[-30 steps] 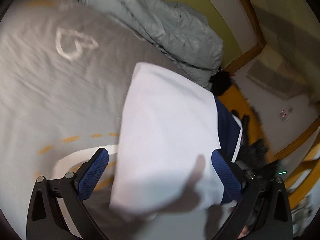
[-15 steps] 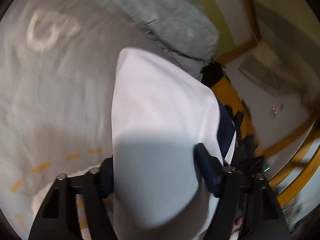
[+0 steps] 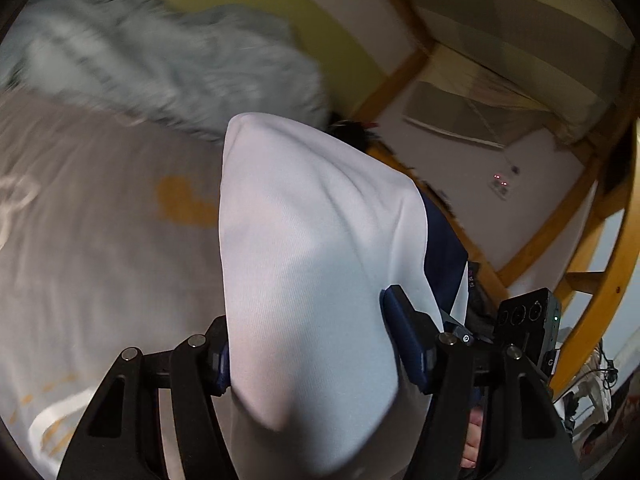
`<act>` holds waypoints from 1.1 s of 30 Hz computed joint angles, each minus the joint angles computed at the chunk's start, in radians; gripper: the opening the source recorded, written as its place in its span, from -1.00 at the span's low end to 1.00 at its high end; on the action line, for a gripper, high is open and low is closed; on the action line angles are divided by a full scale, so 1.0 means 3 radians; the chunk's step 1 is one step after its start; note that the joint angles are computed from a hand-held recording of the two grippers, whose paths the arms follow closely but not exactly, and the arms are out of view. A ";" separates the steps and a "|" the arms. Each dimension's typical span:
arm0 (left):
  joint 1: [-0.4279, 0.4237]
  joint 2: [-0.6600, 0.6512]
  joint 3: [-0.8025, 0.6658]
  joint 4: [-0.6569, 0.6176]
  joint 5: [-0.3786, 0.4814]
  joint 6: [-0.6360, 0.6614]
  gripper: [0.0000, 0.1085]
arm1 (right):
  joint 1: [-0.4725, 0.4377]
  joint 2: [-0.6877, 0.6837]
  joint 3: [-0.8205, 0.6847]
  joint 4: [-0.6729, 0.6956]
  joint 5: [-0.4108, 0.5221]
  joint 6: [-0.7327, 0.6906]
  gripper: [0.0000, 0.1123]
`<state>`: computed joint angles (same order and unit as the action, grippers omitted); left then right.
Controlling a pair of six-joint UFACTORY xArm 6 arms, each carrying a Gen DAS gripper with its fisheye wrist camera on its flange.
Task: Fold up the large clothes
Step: 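Lift the folded jacket with both grippers and place it on the black jacket pile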
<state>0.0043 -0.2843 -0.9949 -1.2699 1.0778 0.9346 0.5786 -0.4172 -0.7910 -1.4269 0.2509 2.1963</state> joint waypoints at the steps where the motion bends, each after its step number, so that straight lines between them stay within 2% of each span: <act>1: -0.0131 0.0014 -0.0087 -0.0003 -0.0057 -0.0062 0.17 | -0.0070 -0.0153 0.0085 0.0113 -0.0005 -0.0141 -0.05; 5: -0.0784 0.0233 -0.0559 0.0092 -0.0394 -0.0242 0.17 | -0.0485 -0.0909 0.0552 0.0628 -0.0090 -0.0821 -0.05; 8: -0.1254 0.0620 -0.1069 0.0168 -0.0626 -0.0342 0.17 | -0.0858 -0.1345 0.0818 0.0997 -0.0158 -0.1292 -0.05; 12: -0.1716 0.1387 -0.1953 0.0266 -0.0756 -0.0651 0.17 | -0.1389 -0.1713 0.1002 0.1974 -0.0094 -0.2484 -0.05; 14: -0.1841 0.1812 -0.2413 0.0275 -0.0712 -0.0800 0.17 | -0.1706 -0.1752 0.1084 0.2437 -0.0180 -0.3000 -0.05; 16: -0.1938 0.2247 -0.2862 0.0399 -0.0652 -0.1042 0.17 | -0.1960 -0.1666 0.1142 0.2567 -0.0228 -0.3204 -0.05; 19: -0.2078 0.2937 -0.3472 0.0927 -0.0645 -0.1739 0.18 | -0.2222 -0.1255 0.1180 0.2984 -0.0249 -0.3613 -0.04; 22: -0.2160 0.3253 -0.3582 0.0965 -0.0981 -0.1715 0.23 | -0.2449 -0.0764 0.1326 0.3346 -0.0833 -0.3937 -0.02; 23: -0.2149 0.3306 -0.3617 0.0938 -0.0973 -0.1736 0.25 | -0.2455 -0.0669 0.1333 0.3415 -0.0936 -0.3976 -0.01; 24: -0.2139 0.3330 -0.3627 0.0926 -0.0952 -0.1787 0.28 | -0.2455 -0.0654 0.1315 0.3346 -0.0908 -0.3907 -0.01; 27: -0.2230 0.3147 -0.3361 0.1199 -0.1179 -0.1754 0.32 | -0.2393 -0.0707 0.1124 0.2574 -0.0414 -0.3369 -0.01; 28: -0.2255 0.3101 -0.3291 0.1311 -0.1249 -0.1753 0.33 | -0.2409 -0.0686 0.1080 0.2500 -0.0349 -0.3312 -0.01; 30: -0.2277 0.3072 -0.3266 0.1419 -0.1228 -0.1844 0.34 | -0.2421 -0.0733 0.1124 0.2517 -0.0282 -0.3222 -0.01; 33: -0.2225 0.3116 -0.3262 0.1162 -0.1007 -0.1860 0.47 | -0.2437 -0.0963 0.1254 0.2676 -0.0055 -0.3066 -0.01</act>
<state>-0.6633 0.6504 -1.9735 -0.9212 0.7757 0.3766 -0.1526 -0.7062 -0.4146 -0.6242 0.2343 1.2764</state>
